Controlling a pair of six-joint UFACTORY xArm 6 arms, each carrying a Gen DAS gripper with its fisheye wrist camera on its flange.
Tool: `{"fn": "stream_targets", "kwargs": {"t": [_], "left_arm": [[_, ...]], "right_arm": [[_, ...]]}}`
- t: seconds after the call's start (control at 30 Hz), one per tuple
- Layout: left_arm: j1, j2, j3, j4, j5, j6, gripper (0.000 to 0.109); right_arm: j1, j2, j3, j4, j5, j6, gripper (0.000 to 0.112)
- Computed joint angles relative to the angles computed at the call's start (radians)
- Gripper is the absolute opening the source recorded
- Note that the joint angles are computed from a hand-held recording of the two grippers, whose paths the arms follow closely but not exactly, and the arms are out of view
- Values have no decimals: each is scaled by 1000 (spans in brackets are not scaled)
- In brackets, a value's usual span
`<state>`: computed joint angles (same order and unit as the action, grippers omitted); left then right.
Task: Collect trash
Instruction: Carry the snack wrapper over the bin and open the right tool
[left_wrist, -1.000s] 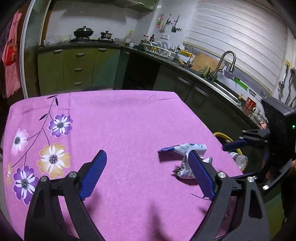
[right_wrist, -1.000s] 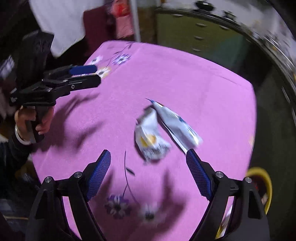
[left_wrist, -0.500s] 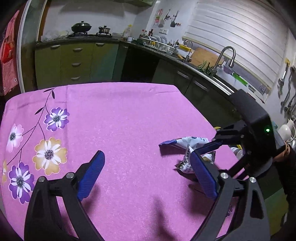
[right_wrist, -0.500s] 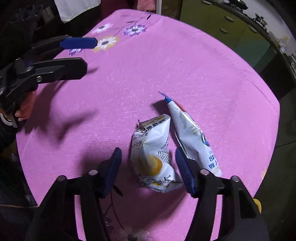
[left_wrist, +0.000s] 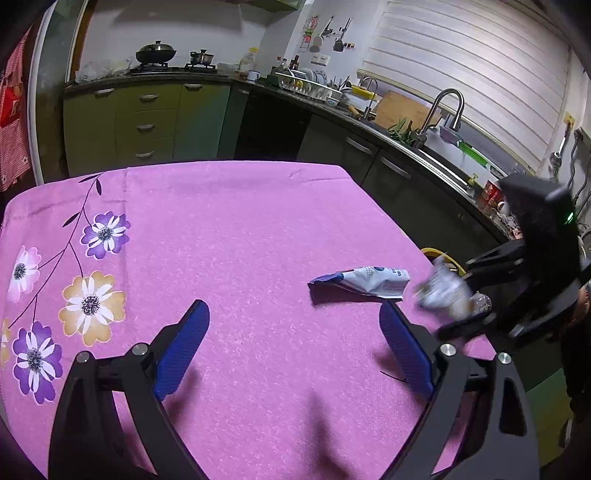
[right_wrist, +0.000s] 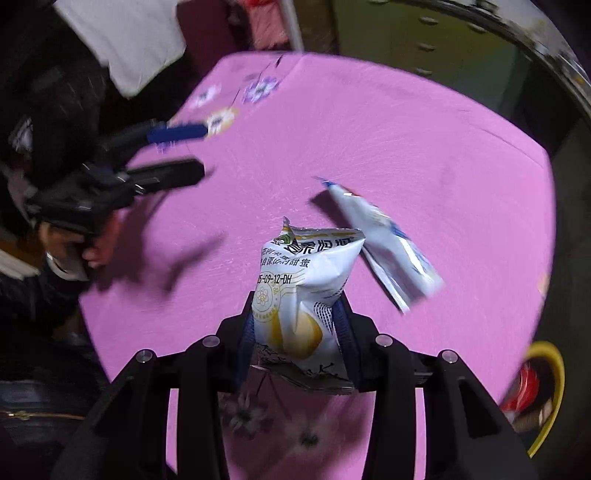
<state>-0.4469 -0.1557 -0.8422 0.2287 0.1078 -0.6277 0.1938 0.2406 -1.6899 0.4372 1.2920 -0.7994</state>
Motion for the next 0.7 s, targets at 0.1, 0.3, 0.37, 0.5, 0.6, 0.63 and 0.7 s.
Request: {"fn": "stream_targets", "kwargs": {"t": [0.1,0.3,0.37,0.5,0.6,0.63,0.7], "left_arm": [[-9,-1,2,-16,-5,23,89],[-30,-2,5,-61,-31,103,91],[-46,-1,8,-129,-46,178,93],[-73,4,4,-196,-56,275,94],[-81,6,2,-152,-58,271,96],[-81,6,2,-123,-59,256,96],[-83,8,0,-103,-59,251,96]], "right_arm": [[-64,-57,29,15,-21,39,41],[-238,-62,-16,-84,-89,196,41],[-293,-22,-65,-109,-82,265,41],[-369,122,-215,-178,-32,412,41],[-402,243,-355,-163,44,473,41],[-407,253,-357,-158,47,482,41],[-412,301,-406,-135,83,508,41]]}}
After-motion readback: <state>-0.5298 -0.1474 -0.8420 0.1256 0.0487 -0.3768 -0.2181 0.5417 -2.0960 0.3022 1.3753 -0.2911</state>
